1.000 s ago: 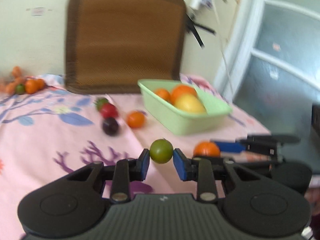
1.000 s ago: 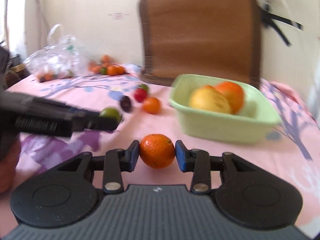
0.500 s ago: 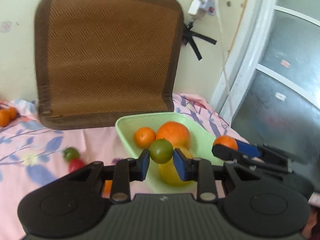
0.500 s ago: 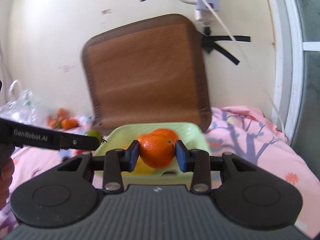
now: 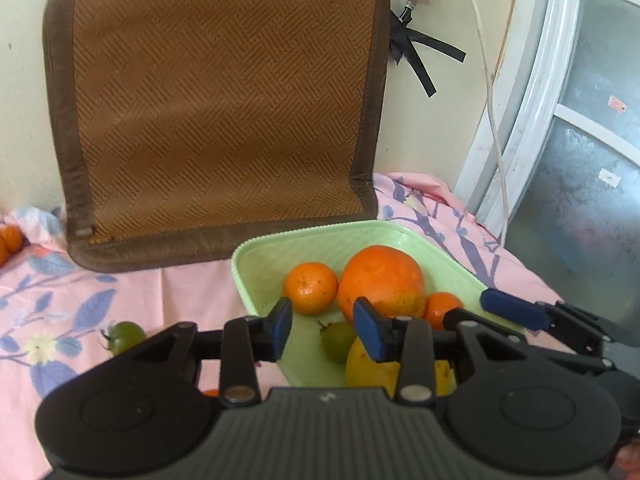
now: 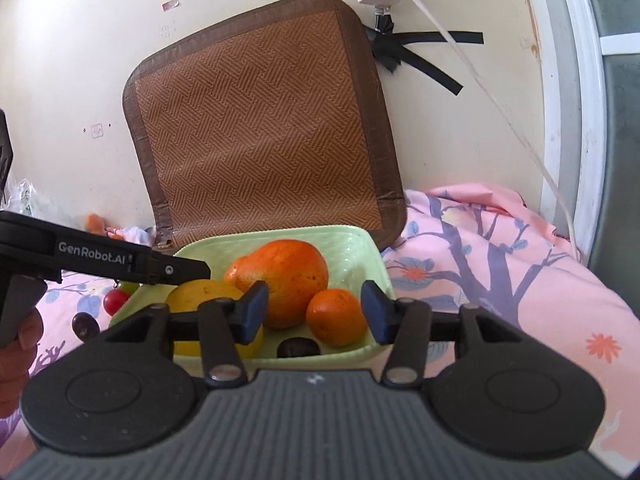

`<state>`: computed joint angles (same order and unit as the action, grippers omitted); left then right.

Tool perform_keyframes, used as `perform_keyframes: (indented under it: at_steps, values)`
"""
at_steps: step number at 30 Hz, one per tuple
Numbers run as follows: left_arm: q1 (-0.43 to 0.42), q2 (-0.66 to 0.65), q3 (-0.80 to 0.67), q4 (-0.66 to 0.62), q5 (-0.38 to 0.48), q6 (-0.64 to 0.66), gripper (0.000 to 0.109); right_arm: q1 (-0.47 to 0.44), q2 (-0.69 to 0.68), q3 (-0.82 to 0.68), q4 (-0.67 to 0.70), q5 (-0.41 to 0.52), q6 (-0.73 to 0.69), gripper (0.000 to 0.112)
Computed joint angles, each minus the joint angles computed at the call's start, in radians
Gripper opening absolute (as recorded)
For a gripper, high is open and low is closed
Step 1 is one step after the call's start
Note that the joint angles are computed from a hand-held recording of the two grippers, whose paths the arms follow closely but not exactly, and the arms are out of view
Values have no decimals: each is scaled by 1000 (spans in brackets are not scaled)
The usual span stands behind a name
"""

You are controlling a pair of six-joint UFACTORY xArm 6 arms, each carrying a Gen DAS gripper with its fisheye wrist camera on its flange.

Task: Organize fruits
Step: 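Carry mandarin and lime over the basket and open both grippers, then withdraw both grippers toward the orange tomato and the dark plum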

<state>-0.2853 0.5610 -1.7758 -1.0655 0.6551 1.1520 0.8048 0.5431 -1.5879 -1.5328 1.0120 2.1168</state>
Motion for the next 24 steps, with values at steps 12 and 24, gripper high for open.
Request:
perform_keyframes:
  at_steps: [12, 24]
  values:
    - [30, -216, 286, -67, -233, 99, 44, 5, -37, 65, -69, 28, 147, 54]
    - [123, -217, 370, -102, -390, 135, 50, 80, -19, 33, -62, 138, 187, 55]
